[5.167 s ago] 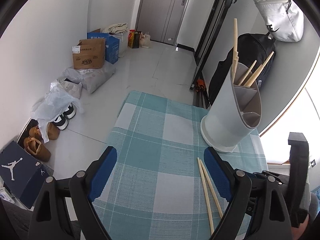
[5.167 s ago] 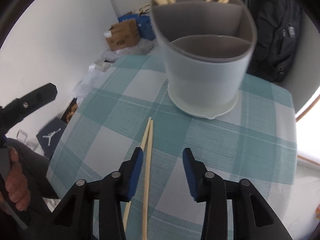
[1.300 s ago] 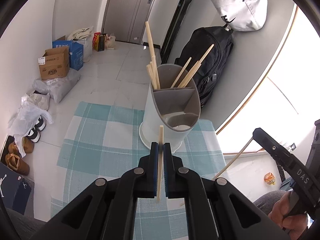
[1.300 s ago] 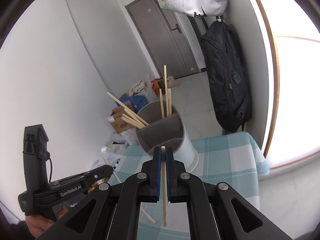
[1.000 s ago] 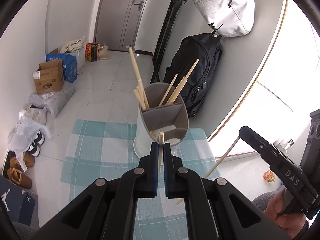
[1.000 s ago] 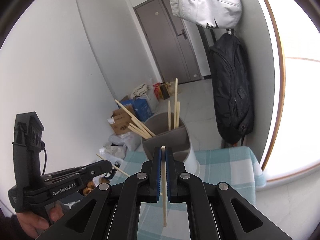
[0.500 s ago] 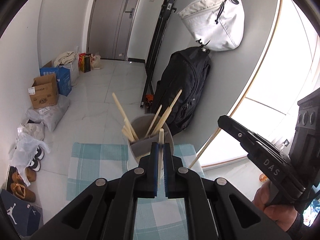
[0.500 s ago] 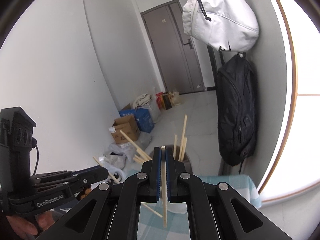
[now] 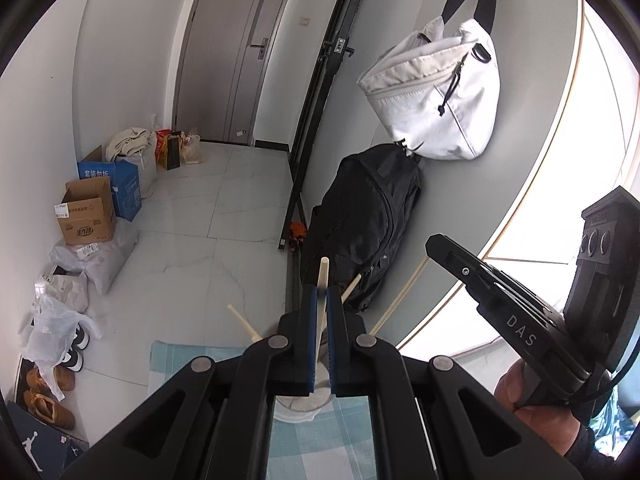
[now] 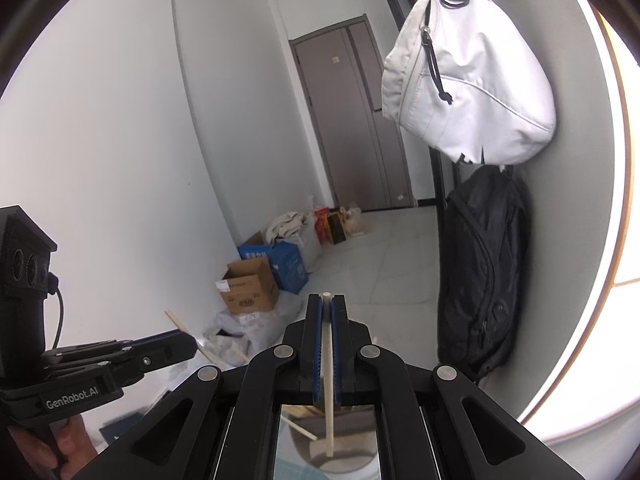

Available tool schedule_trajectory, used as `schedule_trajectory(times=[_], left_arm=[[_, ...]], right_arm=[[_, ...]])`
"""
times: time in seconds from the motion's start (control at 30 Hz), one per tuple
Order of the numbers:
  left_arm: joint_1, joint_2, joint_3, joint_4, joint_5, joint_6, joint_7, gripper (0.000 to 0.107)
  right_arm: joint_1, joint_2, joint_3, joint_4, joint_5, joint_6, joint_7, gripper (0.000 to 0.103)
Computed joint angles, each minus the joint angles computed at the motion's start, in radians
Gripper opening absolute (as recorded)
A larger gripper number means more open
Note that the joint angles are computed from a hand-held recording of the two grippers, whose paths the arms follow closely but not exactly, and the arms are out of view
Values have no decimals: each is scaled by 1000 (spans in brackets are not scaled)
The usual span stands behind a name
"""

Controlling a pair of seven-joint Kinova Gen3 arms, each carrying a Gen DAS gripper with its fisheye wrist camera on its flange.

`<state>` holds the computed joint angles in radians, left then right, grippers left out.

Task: Organize utensils
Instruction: 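Carry both held chopsticks up over the white utensil holder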

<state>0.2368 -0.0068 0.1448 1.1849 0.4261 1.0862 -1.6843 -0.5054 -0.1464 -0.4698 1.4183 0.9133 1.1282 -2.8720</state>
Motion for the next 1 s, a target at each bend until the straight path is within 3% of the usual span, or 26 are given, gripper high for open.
schedule_trajectory(times=[0.47,0.63,1.0], left_arm=[[16,102,21,-91,-73,15,22,0],[17,134,25,-103,-81,40,25,0],[15,172,30,-112,-81,82,2,0]], right_arm=[[25,64,131,-15,-57,-163,76,4],[36,62,151,32,-76,-234,50,4],[43,77,180,80,-157,-279,80,4]])
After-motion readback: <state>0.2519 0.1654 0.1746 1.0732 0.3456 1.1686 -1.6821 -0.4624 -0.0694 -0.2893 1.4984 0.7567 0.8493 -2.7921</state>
